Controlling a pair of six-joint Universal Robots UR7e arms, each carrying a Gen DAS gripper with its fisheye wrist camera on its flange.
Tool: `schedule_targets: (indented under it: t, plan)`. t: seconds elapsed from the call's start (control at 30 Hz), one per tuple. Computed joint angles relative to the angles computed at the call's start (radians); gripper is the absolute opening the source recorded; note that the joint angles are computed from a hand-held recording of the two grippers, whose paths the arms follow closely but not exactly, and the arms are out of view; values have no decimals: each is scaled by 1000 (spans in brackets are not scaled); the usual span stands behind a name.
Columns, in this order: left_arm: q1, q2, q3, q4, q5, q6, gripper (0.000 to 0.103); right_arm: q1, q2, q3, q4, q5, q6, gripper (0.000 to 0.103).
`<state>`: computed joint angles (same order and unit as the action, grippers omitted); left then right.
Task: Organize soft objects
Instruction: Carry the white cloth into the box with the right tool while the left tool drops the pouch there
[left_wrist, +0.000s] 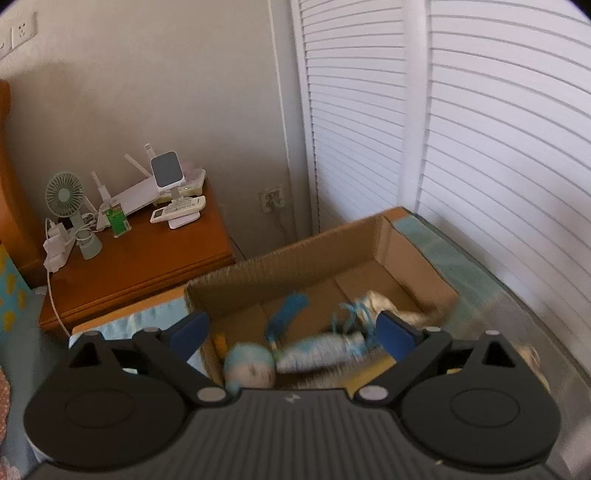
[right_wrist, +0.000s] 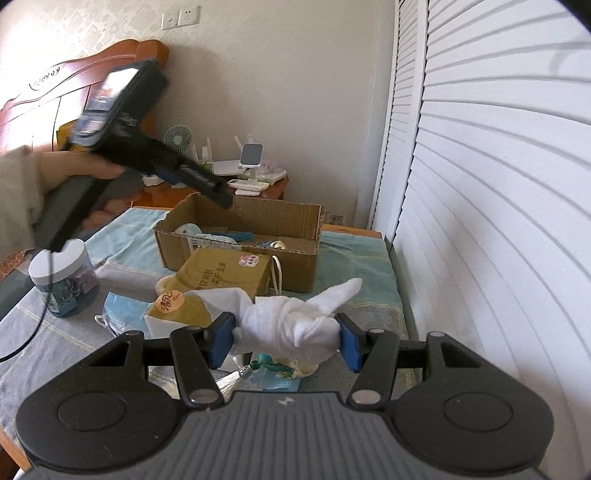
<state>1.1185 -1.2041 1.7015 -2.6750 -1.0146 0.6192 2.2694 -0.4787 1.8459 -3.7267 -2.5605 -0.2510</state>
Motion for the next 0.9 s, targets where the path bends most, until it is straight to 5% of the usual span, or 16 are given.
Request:
schedule_targets:
  t: [0.23,0.47,0.9]
  plan:
    - [-24,-207,169,73,-47,-65,100,-9,-3,-29,50,17,6,63]
    - [-56,-358,314,3,-27,-51,101,-20,9,-115,106,32,-64,63]
    - [-13,-422,360,7,-91,-55,101,-124,80,-435,405,96,-50,63]
